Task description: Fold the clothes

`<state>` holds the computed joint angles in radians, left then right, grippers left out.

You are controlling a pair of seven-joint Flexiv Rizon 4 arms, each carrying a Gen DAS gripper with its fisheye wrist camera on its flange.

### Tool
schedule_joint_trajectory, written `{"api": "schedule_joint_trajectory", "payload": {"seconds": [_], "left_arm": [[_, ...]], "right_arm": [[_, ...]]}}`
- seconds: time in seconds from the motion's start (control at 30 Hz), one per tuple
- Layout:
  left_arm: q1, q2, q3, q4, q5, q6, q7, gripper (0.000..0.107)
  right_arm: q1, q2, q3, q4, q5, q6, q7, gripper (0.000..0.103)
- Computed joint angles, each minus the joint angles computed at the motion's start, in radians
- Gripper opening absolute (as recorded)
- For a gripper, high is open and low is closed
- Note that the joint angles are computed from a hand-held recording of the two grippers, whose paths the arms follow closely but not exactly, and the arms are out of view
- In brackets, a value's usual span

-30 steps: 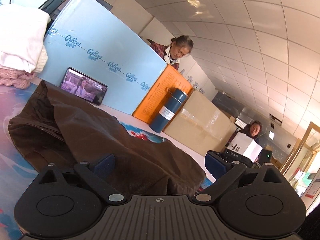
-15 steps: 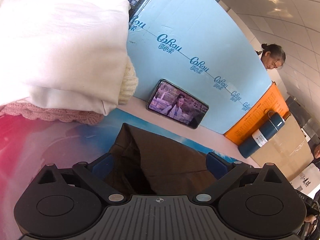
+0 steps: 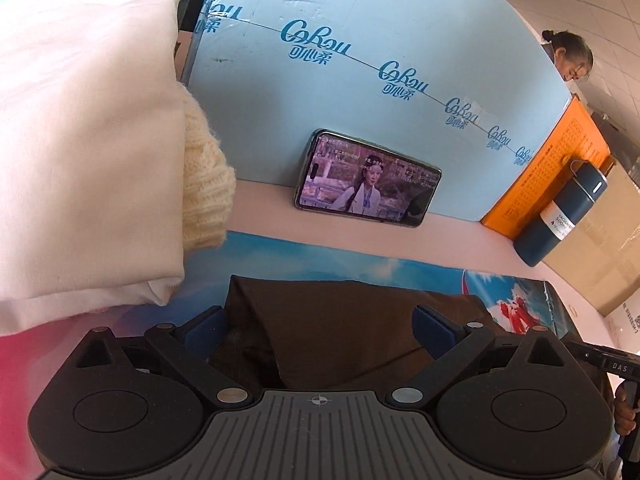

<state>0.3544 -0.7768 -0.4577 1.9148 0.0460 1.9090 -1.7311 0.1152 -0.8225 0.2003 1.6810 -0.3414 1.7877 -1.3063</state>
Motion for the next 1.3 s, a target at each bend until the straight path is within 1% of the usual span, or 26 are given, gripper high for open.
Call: {"api": "schedule_joint_trajectory", "payload": {"seconds": [0.07,0.1,0.13,0.17,0.2,0.23,0.27,0.3,0.37,0.43,0.47,0.57,0.77,0.87,0.93,1.0,1.07,1.2,1.3], "left_arm": [[-0.030,-0.005,0.027,-0.021,-0.016,-0.006,0.003,0.100],[-0.058,-0.005,0.055,-0.029,-0.023,0.008,0.007,0.099],[-0.095,-0.004,0.092,-0.035,-0.033,0.031,0.009,0.091],[-0.157,0.004,0.160,-0.042,-0.057,0.049,0.013,0.081],[-0.203,0.007,0.199,-0.038,-0.108,0.075,0.056,0.042],[-0.221,0.006,0.223,-0.048,-0.094,0.071,0.044,0.001],[-0.211,0.002,0.216,-0.054,-0.066,0.067,0.039,0.000],[-0.208,-0.005,0.211,-0.055,-0.051,0.091,0.046,0.001],[-0.258,-0.006,0.260,-0.057,-0.064,0.140,0.059,0.000],[-0.300,-0.006,0.299,-0.062,-0.087,0.214,0.060,0.000],[-0.309,-0.006,0.307,-0.066,-0.092,0.256,0.055,0.000],[-0.313,0.008,0.309,-0.088,-0.081,0.340,0.042,0.000],[-0.336,0.029,0.317,-0.168,-0.063,0.456,0.037,0.000],[-0.338,0.050,0.311,-0.187,-0.038,0.523,0.018,0.000],[-0.338,0.070,0.306,-0.193,-0.014,0.570,-0.003,0.000],[-0.328,0.104,0.298,-0.164,0.048,0.635,-0.043,0.000],[-0.340,0.137,0.308,-0.121,0.100,0.720,-0.056,0.000],[-0.351,0.192,0.309,-0.032,0.250,0.863,-0.110,0.000],[-0.366,0.201,0.301,0.028,0.338,0.940,-0.160,0.000]], "right_arm": [[0.087,0.016,-0.105,0.026,0.033,0.042,-0.004,0.025],[0.124,0.020,-0.149,0.032,0.050,0.050,-0.005,0.021],[0.144,0.021,-0.173,0.035,0.059,0.055,-0.008,0.020],[0.161,0.021,-0.193,0.038,0.068,0.062,-0.012,0.017],[0.172,0.021,-0.206,0.040,0.076,0.074,-0.017,0.014],[0.183,0.020,-0.220,0.042,0.086,0.090,-0.023,0.011],[0.192,0.019,-0.229,0.042,0.095,0.104,-0.028,0.008],[0.194,0.018,-0.229,0.040,0.101,0.112,-0.031,0.007],[0.203,0.013,-0.237,0.034,0.110,0.123,-0.041,0.006],[0.228,0.006,-0.262,0.024,0.133,0.134,-0.046,0.006],[0.240,0.002,-0.273,0.017,0.148,0.143,-0.047,0.005],[0.263,-0.008,-0.298,-0.009,0.194,0.177,-0.045,0.005],[0.311,-0.013,-0.351,-0.078,0.298,0.247,-0.046,0.004],[0.311,-0.006,-0.344,-0.106,0.340,0.290,-0.043,0.003],[0.318,0.007,-0.346,-0.102,0.377,0.340,-0.053,0.003],[0.323,0.022,-0.344,-0.092,0.414,0.394,-0.071,0.003],[0.302,0.046,-0.315,-0.062,0.431,0.453,-0.079,0.003],[0.245,0.093,-0.251,0.024,0.441,0.547,-0.065,0.003],[0.222,0.124,-0.234,0.112,0.461,0.607,-0.071,0.003]]}}
